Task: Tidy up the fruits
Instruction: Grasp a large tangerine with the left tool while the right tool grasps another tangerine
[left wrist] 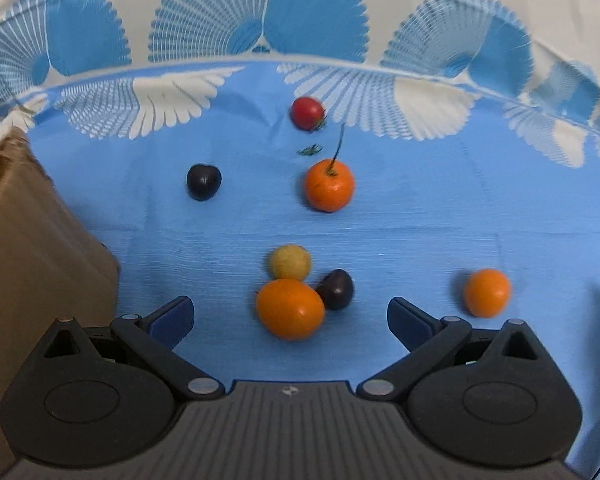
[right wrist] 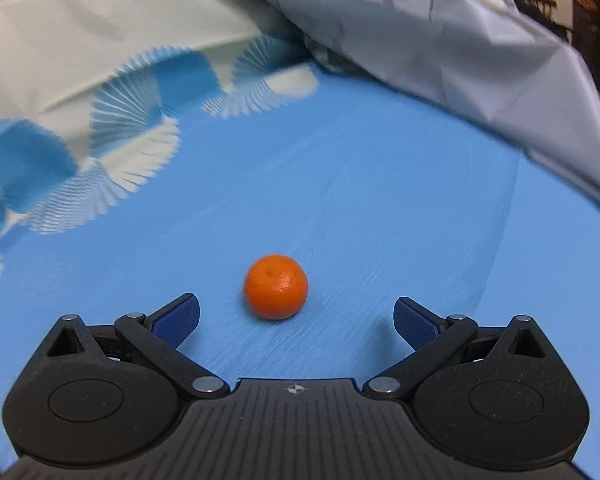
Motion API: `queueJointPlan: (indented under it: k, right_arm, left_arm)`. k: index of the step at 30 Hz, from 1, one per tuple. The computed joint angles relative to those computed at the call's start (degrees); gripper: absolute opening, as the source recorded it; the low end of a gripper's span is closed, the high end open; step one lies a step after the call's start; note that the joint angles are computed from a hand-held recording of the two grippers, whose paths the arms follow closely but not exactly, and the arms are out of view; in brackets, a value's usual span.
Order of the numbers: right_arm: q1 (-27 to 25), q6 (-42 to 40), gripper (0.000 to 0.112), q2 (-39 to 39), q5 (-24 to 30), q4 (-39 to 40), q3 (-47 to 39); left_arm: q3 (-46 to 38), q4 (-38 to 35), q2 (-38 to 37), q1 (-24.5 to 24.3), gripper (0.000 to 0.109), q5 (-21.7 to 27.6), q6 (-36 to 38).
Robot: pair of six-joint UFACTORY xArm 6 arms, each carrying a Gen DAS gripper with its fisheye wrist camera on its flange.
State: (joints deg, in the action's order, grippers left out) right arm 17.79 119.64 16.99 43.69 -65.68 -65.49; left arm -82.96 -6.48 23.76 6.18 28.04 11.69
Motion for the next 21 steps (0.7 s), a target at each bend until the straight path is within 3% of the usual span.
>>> queueJointPlan:
  k: [4, 14, 19, 21]
  right_arm:
    - [0.9, -3.9, 0.103, 4.9, 4.4, -1.8, -4.5]
    - [1.4, -3.3, 0.102, 4.9, 5.1, -3.0, -4.4]
    - [2.6, -2.8, 0.101, 4.6, 6.9, -2.7, -4.1]
    - [2.6, -2.5, 0.098, 4.5, 6.7, -3.5, -3.9]
  left_arm:
    - [-3.3, 1.0, 3.1, 1.0, 0.103, 1.7, -2.2]
    - [-7.1, -5.1, 4.9, 3.2, 0.103, 6.8, -2.6]
    - [-4.3, -3.5, 3.1, 3.1, 0.097, 5.0, -1.6]
    - [-3.1, -4.8, 2.5, 2.6, 0.083, 3.1, 2.1]
